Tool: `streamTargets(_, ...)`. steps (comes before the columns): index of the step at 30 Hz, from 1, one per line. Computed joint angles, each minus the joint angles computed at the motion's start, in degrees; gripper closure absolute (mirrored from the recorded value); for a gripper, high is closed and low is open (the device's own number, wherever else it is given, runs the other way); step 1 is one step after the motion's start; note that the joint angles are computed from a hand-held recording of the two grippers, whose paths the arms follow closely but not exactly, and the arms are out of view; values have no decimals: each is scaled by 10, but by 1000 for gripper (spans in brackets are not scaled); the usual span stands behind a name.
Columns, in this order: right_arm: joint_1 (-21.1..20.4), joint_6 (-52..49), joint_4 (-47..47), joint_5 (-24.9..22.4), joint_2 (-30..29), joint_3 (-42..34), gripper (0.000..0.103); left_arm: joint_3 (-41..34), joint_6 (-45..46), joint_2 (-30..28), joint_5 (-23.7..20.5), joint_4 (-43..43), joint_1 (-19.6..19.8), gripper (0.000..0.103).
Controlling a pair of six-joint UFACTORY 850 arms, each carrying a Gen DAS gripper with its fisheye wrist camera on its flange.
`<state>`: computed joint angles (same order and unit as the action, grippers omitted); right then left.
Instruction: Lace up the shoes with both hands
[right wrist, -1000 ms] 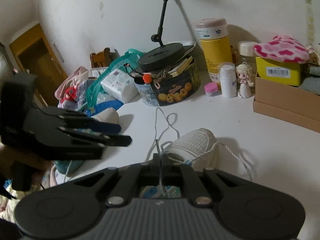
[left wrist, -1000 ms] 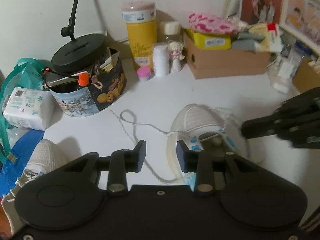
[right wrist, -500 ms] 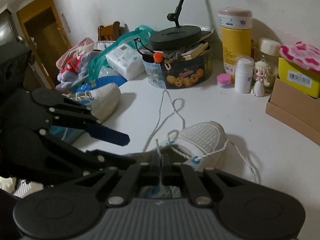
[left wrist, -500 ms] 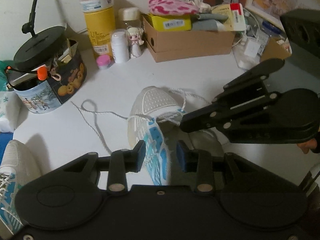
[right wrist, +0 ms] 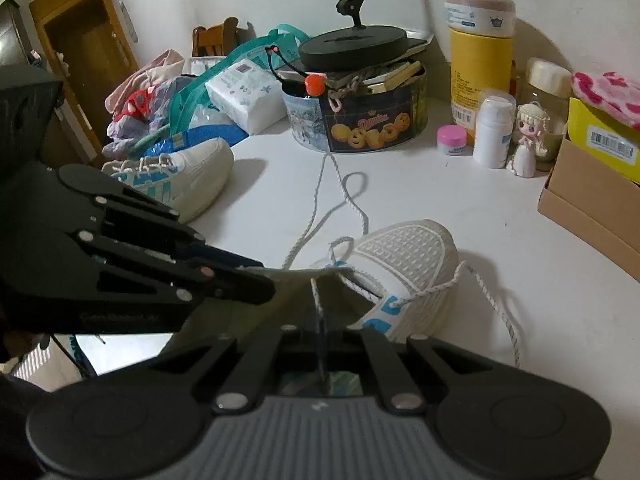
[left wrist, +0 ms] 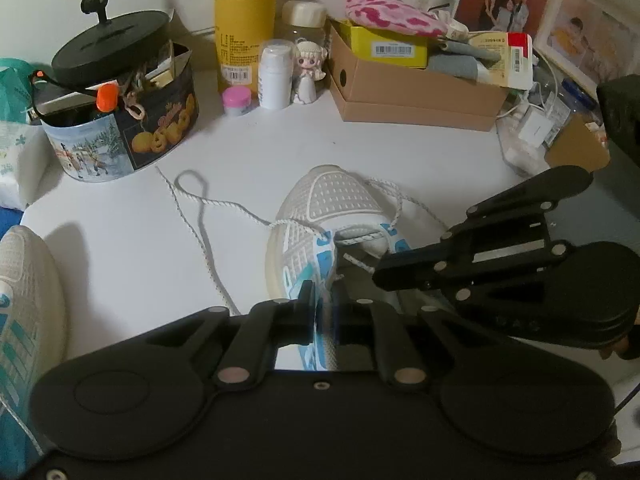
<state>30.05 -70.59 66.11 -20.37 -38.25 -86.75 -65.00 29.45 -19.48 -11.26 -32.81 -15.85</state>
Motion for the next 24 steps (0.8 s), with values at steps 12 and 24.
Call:
streamTargets(12,3,15,-19,1,-13,-15,101,1,4,0,-1,5,0,97)
streamTargets(24,6,-15,13,8,-14,-14,101,1,7,1,-3,1,1,97)
